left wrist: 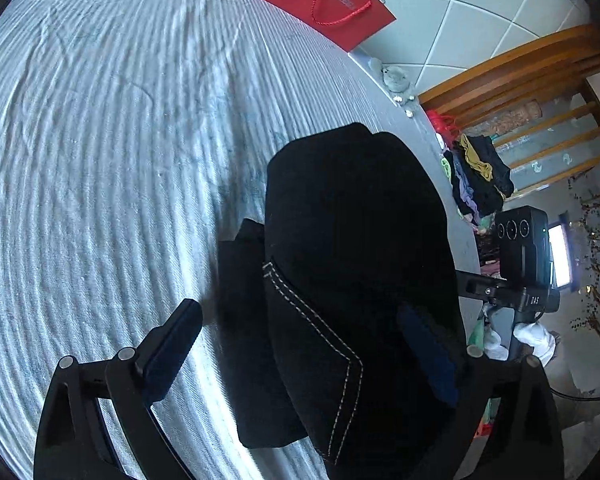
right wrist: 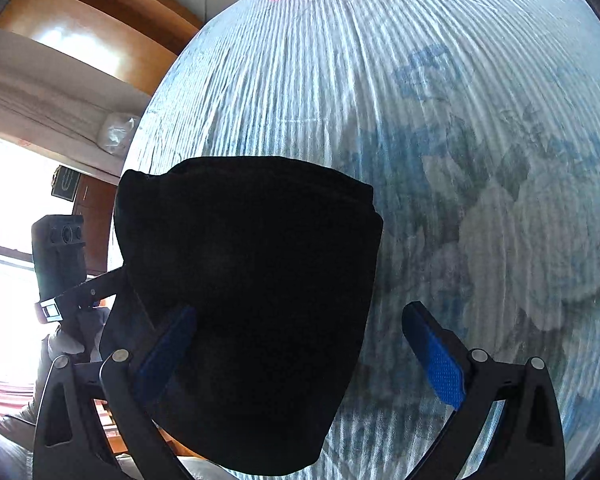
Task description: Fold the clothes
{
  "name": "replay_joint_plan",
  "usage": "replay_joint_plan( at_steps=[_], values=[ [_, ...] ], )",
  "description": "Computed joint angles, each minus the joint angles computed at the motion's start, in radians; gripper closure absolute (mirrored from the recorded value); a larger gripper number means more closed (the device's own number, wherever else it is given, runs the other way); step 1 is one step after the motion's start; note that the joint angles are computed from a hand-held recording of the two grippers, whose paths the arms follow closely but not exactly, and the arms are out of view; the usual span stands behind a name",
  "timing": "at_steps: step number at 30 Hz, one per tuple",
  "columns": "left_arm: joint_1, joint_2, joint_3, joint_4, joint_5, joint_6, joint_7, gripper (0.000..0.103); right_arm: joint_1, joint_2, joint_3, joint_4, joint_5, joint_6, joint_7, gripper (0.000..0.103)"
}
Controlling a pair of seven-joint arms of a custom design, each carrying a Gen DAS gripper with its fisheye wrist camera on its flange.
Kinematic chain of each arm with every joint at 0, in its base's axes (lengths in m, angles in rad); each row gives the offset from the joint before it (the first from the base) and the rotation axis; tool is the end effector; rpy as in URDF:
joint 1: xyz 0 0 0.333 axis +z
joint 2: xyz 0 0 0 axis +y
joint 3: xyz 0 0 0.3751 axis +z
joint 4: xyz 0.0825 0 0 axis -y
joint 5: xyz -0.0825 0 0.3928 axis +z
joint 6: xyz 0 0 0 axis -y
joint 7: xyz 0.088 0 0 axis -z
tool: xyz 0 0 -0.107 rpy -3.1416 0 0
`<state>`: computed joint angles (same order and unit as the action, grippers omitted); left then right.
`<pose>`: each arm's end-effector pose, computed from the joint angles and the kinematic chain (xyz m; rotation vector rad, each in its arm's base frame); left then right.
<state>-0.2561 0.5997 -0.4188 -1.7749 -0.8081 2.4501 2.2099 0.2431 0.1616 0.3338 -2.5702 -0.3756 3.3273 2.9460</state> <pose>0.5779 -0.4120 0.3008 1.1739 -2.2450 0.7678 0.3989 0.3042 0.3268 -1.3767 2.1413 0.1565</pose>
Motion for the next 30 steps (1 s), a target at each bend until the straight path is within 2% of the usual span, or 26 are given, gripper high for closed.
replay_joint_plan(
  at_steps=[1,2,3,4,6,9,10,11,13,15,16,21,23,25,27,29,30],
  values=[
    [-0.001,-0.003,0.0,0.002,0.006,-0.007,0.001,0.011,-0.005,0.007,0.002,0.0,-0.002,0.015,0.001,0.008],
    [-0.003,-0.006,-0.001,0.005,0.012,-0.015,0.003,0.022,-0.008,0.015,0.004,-0.002,-0.007,0.035,0.005,0.011],
    [-0.005,-0.009,0.0,0.008,0.017,-0.023,0.004,0.025,-0.009,0.023,0.002,-0.005,-0.015,0.056,0.012,0.021],
    [-0.014,-0.007,0.007,0.015,0.032,-0.03,-0.006,0.026,0.012,0.022,-0.017,-0.006,-0.013,0.059,0.009,0.023],
    [-0.023,0.004,0.016,0.03,0.05,-0.046,-0.029,0.027,0.031,0.025,-0.035,-0.005,-0.016,0.053,0.009,0.023],
    [-0.02,0.031,0.016,0.051,0.046,-0.064,-0.058,0.026,0.037,0.057,-0.052,-0.011,-0.02,0.117,0.022,0.021],
    [-0.019,0.03,0.013,0.048,0.046,-0.06,-0.051,0.026,0.052,0.069,-0.068,-0.014,-0.011,0.138,0.02,0.015],
    [-0.017,0.029,0.01,0.046,0.046,-0.055,-0.043,0.026,0.098,0.078,-0.109,-0.022,0.029,0.181,-0.011,0.014],
    [-0.015,0.026,0.005,0.04,0.044,-0.046,-0.027,0.03,0.124,0.086,-0.132,-0.008,0.031,0.178,-0.051,0.015],
    [-0.017,0.023,0.005,0.038,0.051,-0.045,-0.017,0.036,0.079,0.085,-0.095,0.013,-0.03,0.135,-0.026,0.022],
    [-0.018,0.021,0.005,0.037,0.055,-0.044,-0.012,0.037,0.09,0.077,-0.1,0.012,-0.024,0.126,-0.039,0.025],
    [-0.021,0.032,-0.001,0.044,0.038,-0.029,-0.01,0.037,0.136,0.077,-0.135,0.006,0.019,0.135,-0.093,0.026],
    [-0.028,0.037,-0.002,0.05,0.04,-0.018,-0.014,0.037,0.143,0.069,-0.135,0.014,0.023,0.096,-0.112,0.027],
    [-0.023,0.044,-0.008,0.056,0.034,-0.024,-0.011,0.037,0.187,0.061,-0.164,0.009,0.062,0.089,-0.153,0.027],
    [-0.011,0.053,-0.02,0.059,0.013,-0.026,0.008,0.037,0.208,0.069,-0.179,0.002,0.097,0.125,-0.181,0.027],
    [-0.006,0.049,-0.031,0.044,-0.011,0.003,0.042,0.038,0.231,0.07,-0.196,-0.003,0.126,0.135,-0.225,0.027],
    [-0.006,0.043,-0.037,0.032,-0.024,0.026,0.061,0.04,0.269,0.068,-0.227,-0.001,0.148,0.129,-0.251,0.027]
  ],
)
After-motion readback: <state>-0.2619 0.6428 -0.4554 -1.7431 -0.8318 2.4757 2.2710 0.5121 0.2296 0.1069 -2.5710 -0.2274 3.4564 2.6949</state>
